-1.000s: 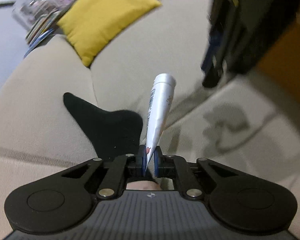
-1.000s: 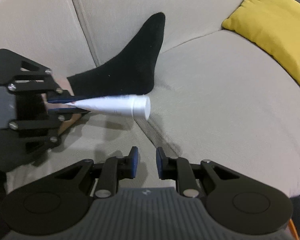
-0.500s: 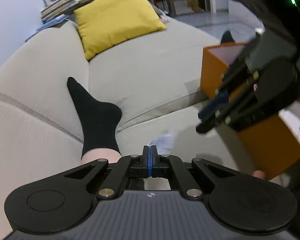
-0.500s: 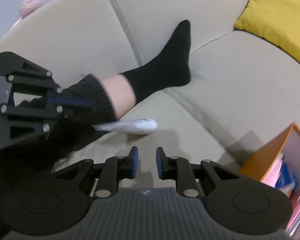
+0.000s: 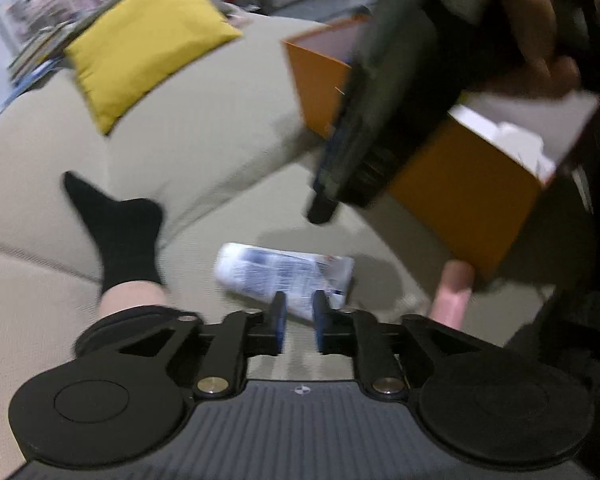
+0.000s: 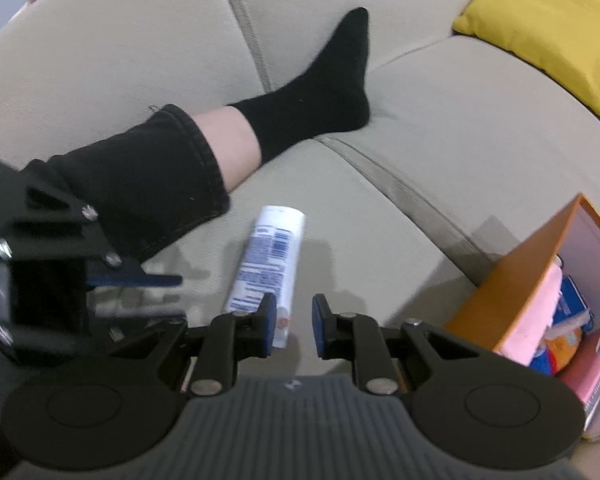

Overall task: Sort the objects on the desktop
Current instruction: 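Grasp the white lotion tube with the left gripper, then grasp the pink handheld fan with the right gripper while the left holds the lotion tube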

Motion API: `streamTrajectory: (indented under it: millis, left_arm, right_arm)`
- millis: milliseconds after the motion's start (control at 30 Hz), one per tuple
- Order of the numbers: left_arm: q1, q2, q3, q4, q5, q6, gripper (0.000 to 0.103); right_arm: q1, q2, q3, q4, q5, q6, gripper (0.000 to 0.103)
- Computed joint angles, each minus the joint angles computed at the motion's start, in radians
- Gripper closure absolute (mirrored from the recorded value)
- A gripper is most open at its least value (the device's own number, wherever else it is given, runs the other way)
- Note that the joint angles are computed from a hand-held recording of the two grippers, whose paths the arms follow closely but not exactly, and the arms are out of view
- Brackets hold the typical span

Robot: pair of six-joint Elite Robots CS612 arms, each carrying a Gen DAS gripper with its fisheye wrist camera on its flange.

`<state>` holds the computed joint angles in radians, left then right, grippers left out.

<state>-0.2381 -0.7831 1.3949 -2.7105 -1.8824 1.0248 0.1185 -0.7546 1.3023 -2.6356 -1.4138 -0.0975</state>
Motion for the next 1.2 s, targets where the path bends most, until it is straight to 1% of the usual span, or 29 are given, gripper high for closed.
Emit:
streamTrajectory:
  millis: [33, 100, 167, 200, 267, 300, 333, 400, 467, 500, 567, 600, 667, 733, 767, 800, 867, 933, 1000, 1033, 1100, 1133, 1200]
  left_arm:
    - [-0.006, 0.004, 0.003, -0.002, 0.008, 0.021, 0.073]
    - [-0.019, 0.014, 0.014, -0.022, 0.033, 0.052, 0.069]
    - [-0.033, 0.021, 0.024, -0.031, 0.070, 0.091, 0.068]
    - [-0.038, 0.027, 0.025, -0.047, 0.086, 0.099, 0.066]
    - [-0.049, 0.037, 0.044, -0.110, 0.127, 0.129, 0.054]
    - [-0.054, 0.041, 0.051, -0.137, 0.141, 0.139, 0.046]
    - [-0.059, 0.045, 0.065, -0.182, 0.156, 0.154, 0.046]
    - [-0.068, 0.050, 0.094, -0.264, 0.182, 0.219, 0.046]
    - [-0.074, 0.058, 0.119, -0.349, 0.192, 0.271, 0.046]
    - [-0.076, 0.062, 0.129, -0.392, 0.197, 0.289, 0.046]
    - [-0.079, 0.070, 0.134, -0.440, 0.207, 0.288, 0.046]
    - [-0.080, 0.075, 0.133, -0.455, 0.214, 0.284, 0.047]
    - [-0.081, 0.082, 0.132, -0.485, 0.228, 0.278, 0.062]
    - [-0.083, 0.088, 0.131, -0.496, 0.248, 0.282, 0.084]
    - [-0.084, 0.090, 0.130, -0.502, 0.258, 0.281, 0.088]
    - [-0.082, 0.094, 0.129, -0.515, 0.260, 0.274, 0.091]
    - [-0.074, 0.094, 0.124, -0.543, 0.234, 0.228, 0.095]
    - [-0.066, 0.088, 0.118, -0.570, 0.218, 0.157, 0.100]
    - [-0.051, 0.076, 0.111, -0.582, 0.205, 0.080, 0.102]
    - [-0.050, 0.064, 0.103, -0.559, 0.200, 0.037, 0.102]
    - [-0.032, 0.038, 0.086, -0.482, 0.166, -0.058, 0.102]
    - [-0.021, 0.024, 0.075, -0.425, 0.143, -0.108, 0.102]
    - [0.001, -0.001, 0.051, -0.301, 0.089, -0.176, 0.102]
  right_arm:
    - [-0.001, -0.001, 0.003, 0.000, -0.004, -0.002, 0.082]
    - [-0.003, -0.003, 0.008, 0.003, -0.010, 0.000, 0.082]
    - [-0.008, -0.008, 0.017, -0.003, -0.004, 0.006, 0.082]
    - [-0.011, -0.009, 0.020, -0.007, -0.004, 0.010, 0.082]
    - [-0.016, -0.013, 0.028, -0.020, 0.001, 0.018, 0.082]
    - [-0.019, -0.015, 0.032, -0.028, 0.013, 0.020, 0.082]
    - [-0.021, -0.016, 0.035, -0.031, 0.020, 0.022, 0.082]
    - [-0.022, -0.017, 0.037, -0.036, 0.026, 0.020, 0.082]
    - [-0.022, -0.016, 0.038, -0.042, 0.025, 0.014, 0.082]
    - [-0.022, -0.015, 0.038, -0.044, 0.023, 0.010, 0.082]
    - [-0.020, -0.012, 0.038, -0.051, 0.015, 0.002, 0.082]
    - [-0.019, -0.012, 0.039, -0.053, 0.013, 0.000, 0.082]
    - [-0.020, -0.013, 0.042, -0.057, 0.016, -0.001, 0.082]
    - [-0.021, -0.015, 0.047, -0.063, 0.017, -0.003, 0.082]
    - [-0.021, -0.016, 0.050, -0.067, 0.017, -0.003, 0.081]
    - [-0.021, -0.017, 0.052, -0.070, 0.017, -0.002, 0.082]
    - [-0.021, -0.021, 0.059, -0.078, 0.015, 0.000, 0.082]
    - [-0.021, -0.025, 0.063, -0.085, 0.010, 0.002, 0.082]
    - [-0.020, -0.029, 0.068, -0.088, 0.003, 0.005, 0.082]
    - [-0.019, -0.032, 0.070, -0.090, 0.002, 0.005, 0.082]
    - [-0.020, -0.036, 0.074, -0.093, 0.017, 0.000, 0.082]
    - [-0.021, -0.038, 0.077, -0.094, 0.030, -0.002, 0.082]
    - [-0.021, -0.042, 0.082, -0.091, 0.068, -0.015, 0.082]
